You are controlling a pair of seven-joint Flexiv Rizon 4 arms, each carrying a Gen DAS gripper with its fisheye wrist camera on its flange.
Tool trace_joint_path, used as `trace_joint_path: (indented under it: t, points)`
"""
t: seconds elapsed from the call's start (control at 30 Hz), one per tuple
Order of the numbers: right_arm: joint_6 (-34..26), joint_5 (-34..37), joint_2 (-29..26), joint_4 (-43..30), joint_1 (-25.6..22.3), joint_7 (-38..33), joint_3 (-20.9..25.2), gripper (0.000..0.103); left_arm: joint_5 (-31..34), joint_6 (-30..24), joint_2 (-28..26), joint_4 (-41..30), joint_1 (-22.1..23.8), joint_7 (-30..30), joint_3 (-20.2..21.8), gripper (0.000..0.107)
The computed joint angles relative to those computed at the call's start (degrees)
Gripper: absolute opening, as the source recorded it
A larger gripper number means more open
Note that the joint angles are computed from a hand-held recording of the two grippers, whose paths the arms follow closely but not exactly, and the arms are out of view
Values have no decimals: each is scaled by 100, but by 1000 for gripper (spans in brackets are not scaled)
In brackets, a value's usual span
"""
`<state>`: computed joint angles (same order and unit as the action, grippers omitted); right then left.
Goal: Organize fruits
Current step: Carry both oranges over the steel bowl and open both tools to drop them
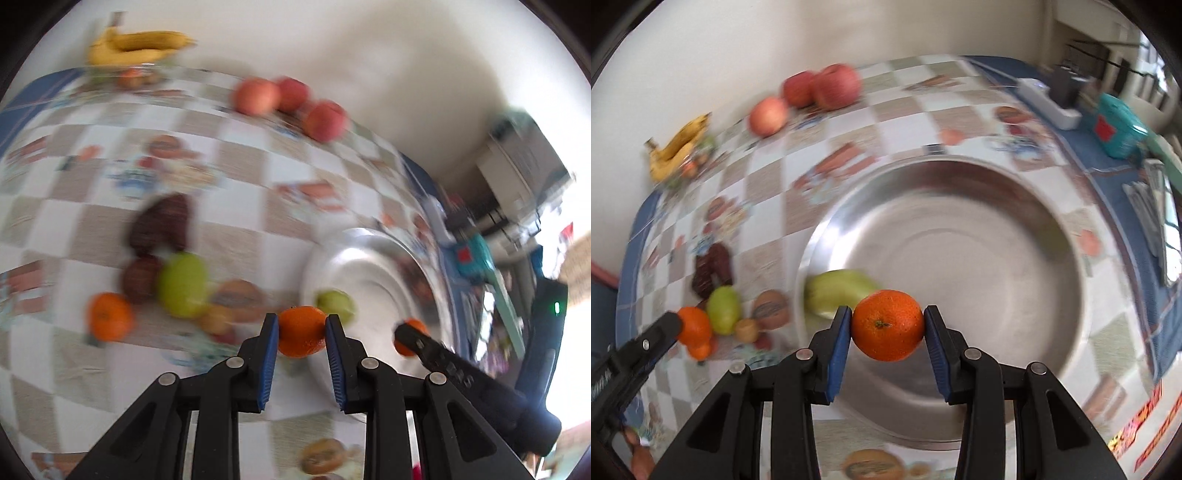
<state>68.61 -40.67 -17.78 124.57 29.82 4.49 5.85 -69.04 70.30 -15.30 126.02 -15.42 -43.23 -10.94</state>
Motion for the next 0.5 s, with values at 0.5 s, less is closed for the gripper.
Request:
trace_joint_path:
  t: [0.5]
  points:
    - [306, -295, 472, 682, -467, 764, -51, 50, 954, 21, -111, -24, -122, -78, -64, 29]
